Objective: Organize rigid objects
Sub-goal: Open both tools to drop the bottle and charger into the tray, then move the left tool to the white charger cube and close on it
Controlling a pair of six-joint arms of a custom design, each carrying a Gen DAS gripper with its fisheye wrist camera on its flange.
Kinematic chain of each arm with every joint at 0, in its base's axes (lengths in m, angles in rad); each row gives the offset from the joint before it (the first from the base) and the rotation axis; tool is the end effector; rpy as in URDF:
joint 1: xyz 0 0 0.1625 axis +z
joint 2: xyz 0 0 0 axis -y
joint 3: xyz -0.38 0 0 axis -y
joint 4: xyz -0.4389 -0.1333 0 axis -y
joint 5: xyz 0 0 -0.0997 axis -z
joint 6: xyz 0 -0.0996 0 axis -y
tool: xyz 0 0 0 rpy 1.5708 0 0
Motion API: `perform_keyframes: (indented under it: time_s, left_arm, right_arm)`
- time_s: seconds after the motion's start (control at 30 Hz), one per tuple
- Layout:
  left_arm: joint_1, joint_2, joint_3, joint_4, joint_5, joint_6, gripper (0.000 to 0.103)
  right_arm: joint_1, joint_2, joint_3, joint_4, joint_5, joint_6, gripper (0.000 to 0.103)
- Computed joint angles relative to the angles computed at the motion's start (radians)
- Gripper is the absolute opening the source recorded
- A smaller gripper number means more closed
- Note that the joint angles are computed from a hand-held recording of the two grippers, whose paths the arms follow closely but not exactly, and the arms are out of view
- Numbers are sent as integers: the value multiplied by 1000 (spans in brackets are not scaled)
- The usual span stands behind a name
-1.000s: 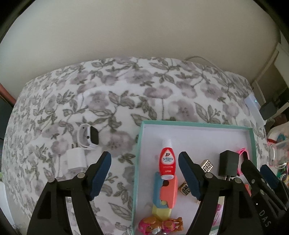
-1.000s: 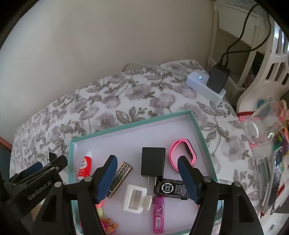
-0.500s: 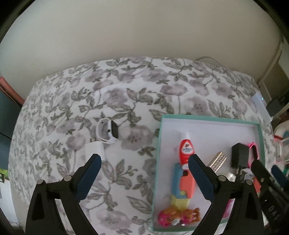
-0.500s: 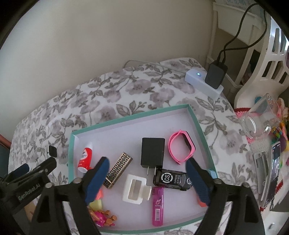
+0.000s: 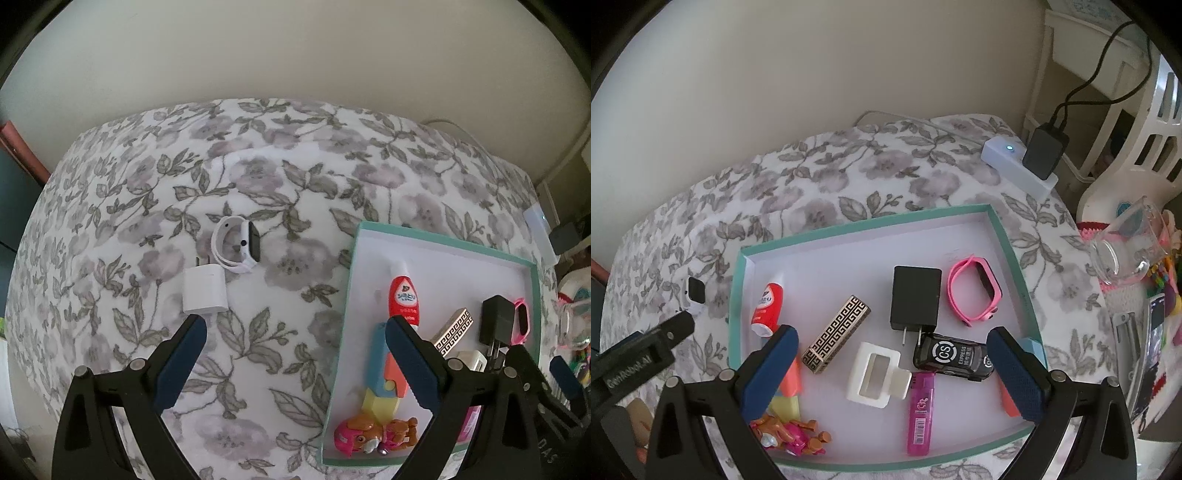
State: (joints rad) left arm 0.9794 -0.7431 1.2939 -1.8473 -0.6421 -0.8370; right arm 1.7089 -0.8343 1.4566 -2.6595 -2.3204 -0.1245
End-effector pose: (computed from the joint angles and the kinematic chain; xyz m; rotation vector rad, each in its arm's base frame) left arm -0.2321 -0.7278 0.1055 -0.1199 2.2269 -0.4979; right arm 0.1658 -0.7177 0.1679 0.0896 -2.3484 0.5620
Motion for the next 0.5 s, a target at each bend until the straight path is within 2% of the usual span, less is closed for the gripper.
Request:
perform_keyframes:
  time_s: [0.5]
  left_arm:
    - [40, -97, 61, 30, 13, -106, 98]
  right_arm:
    - [40, 69, -24, 6, 7, -80, 103]
